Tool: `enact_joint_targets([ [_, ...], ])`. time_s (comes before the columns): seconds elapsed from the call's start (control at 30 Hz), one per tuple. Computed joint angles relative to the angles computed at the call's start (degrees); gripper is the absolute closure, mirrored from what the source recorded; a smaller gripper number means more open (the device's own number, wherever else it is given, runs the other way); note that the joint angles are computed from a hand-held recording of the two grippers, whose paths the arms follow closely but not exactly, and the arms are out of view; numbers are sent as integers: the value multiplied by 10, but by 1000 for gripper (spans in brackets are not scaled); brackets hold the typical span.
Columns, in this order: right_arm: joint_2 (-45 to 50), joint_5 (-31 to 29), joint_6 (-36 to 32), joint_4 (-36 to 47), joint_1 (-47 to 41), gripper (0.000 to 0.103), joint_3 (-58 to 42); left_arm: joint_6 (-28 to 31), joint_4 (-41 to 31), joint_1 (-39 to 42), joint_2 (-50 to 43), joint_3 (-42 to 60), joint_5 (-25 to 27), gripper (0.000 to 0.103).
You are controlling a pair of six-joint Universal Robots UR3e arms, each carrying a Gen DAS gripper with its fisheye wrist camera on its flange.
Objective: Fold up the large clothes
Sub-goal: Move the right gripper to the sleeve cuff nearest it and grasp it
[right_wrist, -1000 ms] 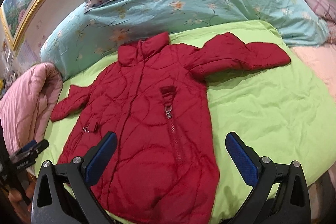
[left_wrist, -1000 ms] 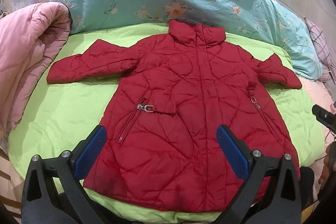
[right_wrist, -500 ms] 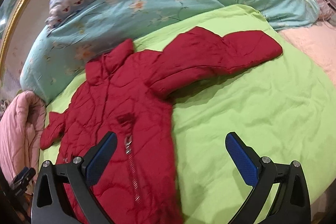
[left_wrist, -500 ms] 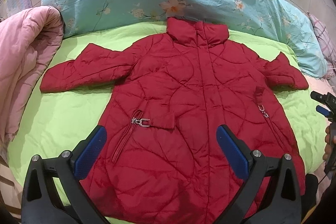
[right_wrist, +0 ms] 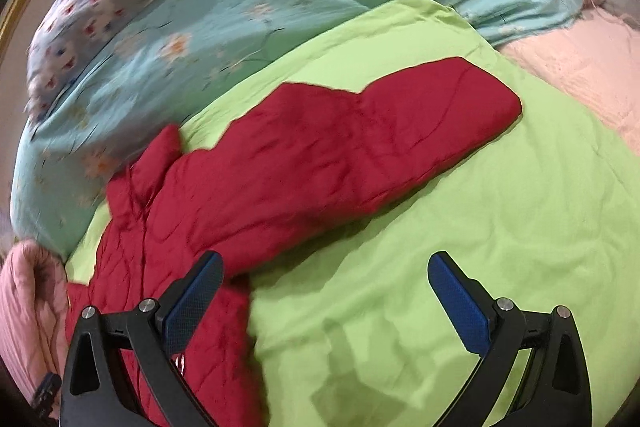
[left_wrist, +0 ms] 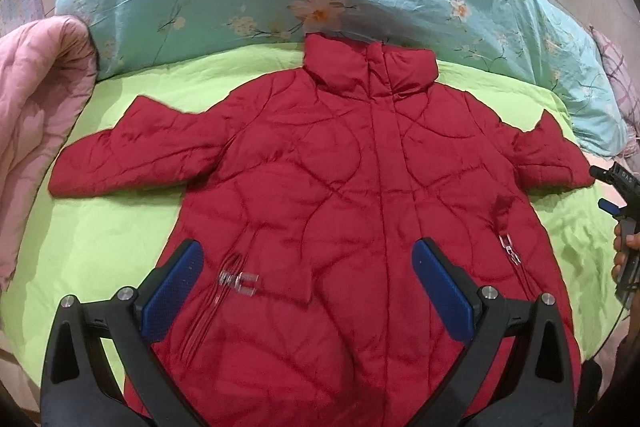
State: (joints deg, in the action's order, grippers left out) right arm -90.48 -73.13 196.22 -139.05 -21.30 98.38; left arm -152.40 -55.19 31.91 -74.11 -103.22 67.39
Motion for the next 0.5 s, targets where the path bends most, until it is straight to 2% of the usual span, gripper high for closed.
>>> enact_joint_targets([
  [0.2, 64, 7, 10, -9, -37, 8, -37, -51, 55, -78, -115, 60, 49, 0],
  [0.5, 152, 0, 20, -31, -77, 9, -103, -78, 89, -134, -196, 110, 83, 0],
])
